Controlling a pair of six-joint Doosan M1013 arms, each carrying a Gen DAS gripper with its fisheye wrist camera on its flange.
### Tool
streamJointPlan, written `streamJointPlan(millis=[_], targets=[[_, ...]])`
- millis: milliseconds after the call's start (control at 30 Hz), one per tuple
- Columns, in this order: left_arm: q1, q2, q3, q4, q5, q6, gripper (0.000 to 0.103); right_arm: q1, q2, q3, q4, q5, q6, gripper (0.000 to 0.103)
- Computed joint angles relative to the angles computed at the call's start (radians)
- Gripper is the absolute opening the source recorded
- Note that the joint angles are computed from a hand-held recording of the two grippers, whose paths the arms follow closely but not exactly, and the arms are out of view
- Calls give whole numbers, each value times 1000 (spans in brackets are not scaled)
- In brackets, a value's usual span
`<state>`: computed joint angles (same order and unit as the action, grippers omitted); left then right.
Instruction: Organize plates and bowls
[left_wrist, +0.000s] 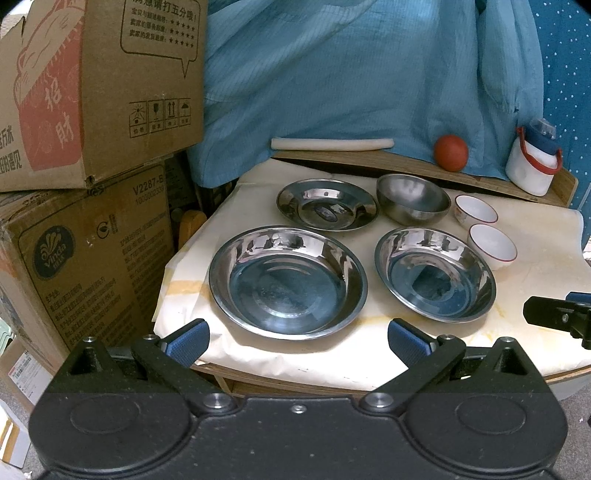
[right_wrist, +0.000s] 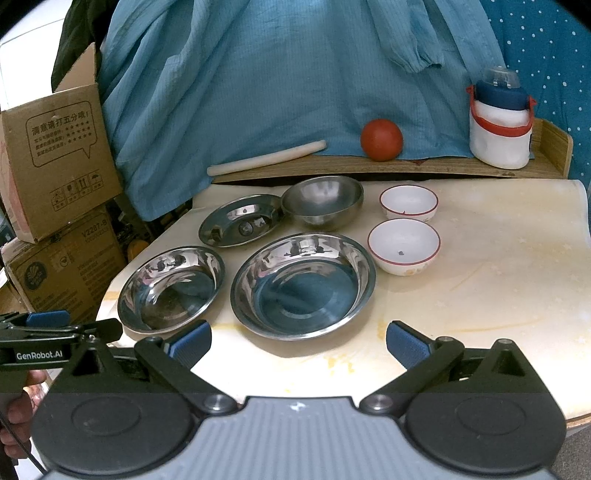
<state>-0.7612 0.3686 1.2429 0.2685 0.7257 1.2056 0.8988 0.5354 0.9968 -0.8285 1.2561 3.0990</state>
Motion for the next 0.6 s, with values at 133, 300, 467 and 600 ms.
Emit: streamJointPlan(millis=[133,300,467,600], targets=[[0,0,1,1,-1,-2,102,0,0,0,1,0,-1,103],[2,0,0,-2,2,2,102,-1,0,-1,2,0,-2,103],[5,5,-7,-7,7,8,102,-1,1,-3,3,0,-2,103],[5,5,-7,-7,8,8,102,-1,1,-2,3,0,-2,103]])
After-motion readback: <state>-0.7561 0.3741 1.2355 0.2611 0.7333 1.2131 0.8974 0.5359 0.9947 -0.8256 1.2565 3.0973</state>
